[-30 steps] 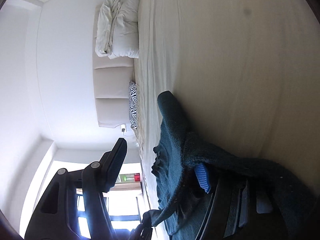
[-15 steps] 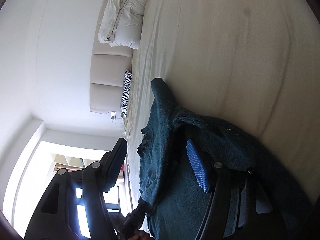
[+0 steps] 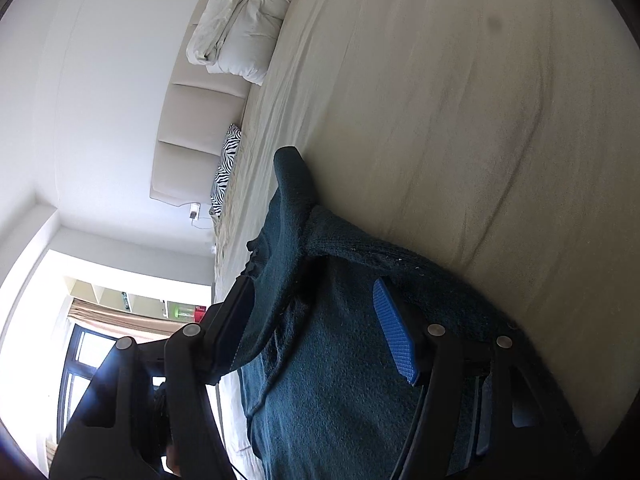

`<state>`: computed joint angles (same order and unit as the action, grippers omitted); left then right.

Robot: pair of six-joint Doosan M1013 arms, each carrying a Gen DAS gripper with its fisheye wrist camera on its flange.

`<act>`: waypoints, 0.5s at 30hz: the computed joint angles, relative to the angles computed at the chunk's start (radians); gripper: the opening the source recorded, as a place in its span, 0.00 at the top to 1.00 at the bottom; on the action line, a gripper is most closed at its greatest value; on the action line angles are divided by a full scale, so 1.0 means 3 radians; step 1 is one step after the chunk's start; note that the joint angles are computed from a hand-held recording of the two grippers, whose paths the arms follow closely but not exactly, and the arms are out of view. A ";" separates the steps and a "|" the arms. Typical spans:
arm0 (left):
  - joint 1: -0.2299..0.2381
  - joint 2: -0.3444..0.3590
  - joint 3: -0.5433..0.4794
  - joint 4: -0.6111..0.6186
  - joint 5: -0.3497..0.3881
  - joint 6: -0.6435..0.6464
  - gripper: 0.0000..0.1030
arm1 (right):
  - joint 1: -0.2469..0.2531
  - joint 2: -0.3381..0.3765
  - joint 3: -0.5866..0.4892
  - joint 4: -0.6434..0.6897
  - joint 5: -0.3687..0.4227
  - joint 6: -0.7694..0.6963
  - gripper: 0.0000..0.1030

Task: Fold small clothes

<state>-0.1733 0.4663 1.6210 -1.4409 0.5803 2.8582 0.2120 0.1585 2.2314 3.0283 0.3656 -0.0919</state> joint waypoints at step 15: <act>0.0076 0.0153 -0.0015 0.1439 -0.0122 -0.1984 0.48 | -0.0027 -0.0208 -0.0185 0.0056 -0.0644 -0.0514 0.40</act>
